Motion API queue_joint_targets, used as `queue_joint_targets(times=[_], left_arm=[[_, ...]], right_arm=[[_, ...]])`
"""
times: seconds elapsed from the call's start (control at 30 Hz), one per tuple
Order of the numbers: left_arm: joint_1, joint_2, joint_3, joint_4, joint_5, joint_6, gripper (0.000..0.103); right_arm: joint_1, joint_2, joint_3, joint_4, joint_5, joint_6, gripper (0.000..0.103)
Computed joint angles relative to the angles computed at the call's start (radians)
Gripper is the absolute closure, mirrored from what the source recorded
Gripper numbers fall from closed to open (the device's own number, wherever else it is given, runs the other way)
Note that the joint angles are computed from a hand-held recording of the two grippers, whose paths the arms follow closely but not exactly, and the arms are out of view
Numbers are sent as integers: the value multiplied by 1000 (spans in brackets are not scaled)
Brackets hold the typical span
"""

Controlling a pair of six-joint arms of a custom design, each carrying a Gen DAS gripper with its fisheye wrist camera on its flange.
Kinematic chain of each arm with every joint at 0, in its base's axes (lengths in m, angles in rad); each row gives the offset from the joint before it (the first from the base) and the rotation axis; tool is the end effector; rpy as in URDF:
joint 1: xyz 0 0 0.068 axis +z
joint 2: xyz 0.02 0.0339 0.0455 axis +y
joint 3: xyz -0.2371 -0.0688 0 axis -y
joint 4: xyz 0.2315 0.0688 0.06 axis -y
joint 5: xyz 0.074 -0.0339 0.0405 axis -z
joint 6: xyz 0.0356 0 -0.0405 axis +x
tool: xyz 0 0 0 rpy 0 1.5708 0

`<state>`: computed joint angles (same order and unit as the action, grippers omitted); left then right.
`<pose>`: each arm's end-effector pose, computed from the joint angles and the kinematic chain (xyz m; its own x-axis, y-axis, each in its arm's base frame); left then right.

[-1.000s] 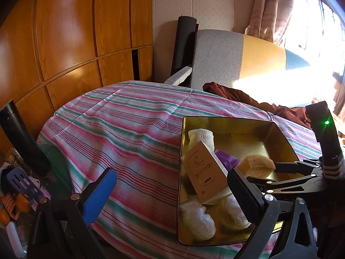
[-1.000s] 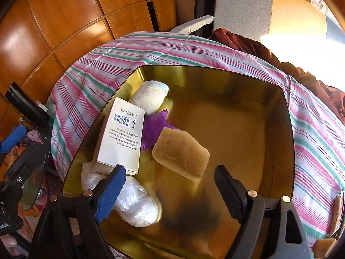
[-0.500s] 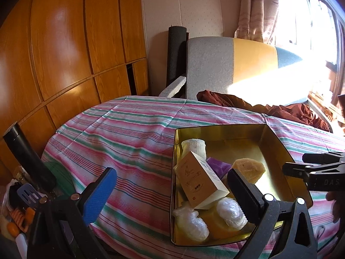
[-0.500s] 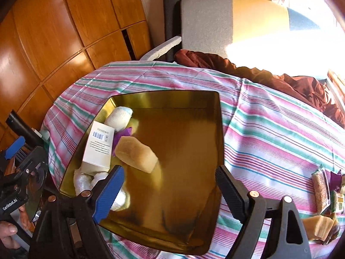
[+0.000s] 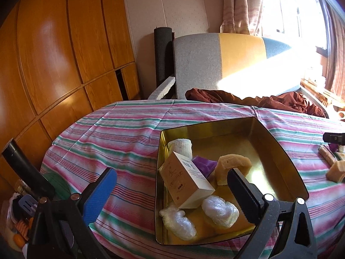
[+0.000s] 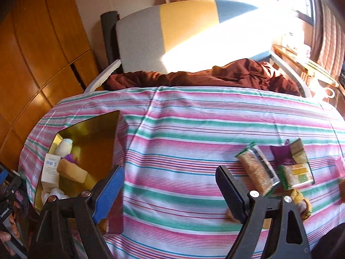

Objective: Organize objects
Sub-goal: 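Move both tools back to the items on the cloth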

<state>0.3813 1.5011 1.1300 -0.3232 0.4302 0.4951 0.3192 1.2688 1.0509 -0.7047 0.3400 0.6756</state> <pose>0.3051 0.1063 0.2539 -0.5419 0.2480 -0.8030 0.2463 0.9604 0.1303 0.2443 0.0683 0.2627 -0.6561 0.4041 -0.6374 0.3917 0.9042 0.1701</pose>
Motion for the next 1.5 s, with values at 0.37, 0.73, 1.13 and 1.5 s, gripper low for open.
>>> queue_joint_targets(times=[0.37,0.73,1.13,1.5], left_arm=[[-149,-42,-2,-99,51,18,0],[-469,40,76,-291,32,-64,0],[-871,125,69,-271,-24,-155,0],[-1127,317,192,-215,-85,-305,0]], right_arm=[[-557,-451,-260,-107,-33,-33,13],[-1146,-614,-440,-54,-502,-48,12],[-1169,-621,-457,-41,-572,-47,12],[-1200,-596,-465,-34,-618,-57,12]])
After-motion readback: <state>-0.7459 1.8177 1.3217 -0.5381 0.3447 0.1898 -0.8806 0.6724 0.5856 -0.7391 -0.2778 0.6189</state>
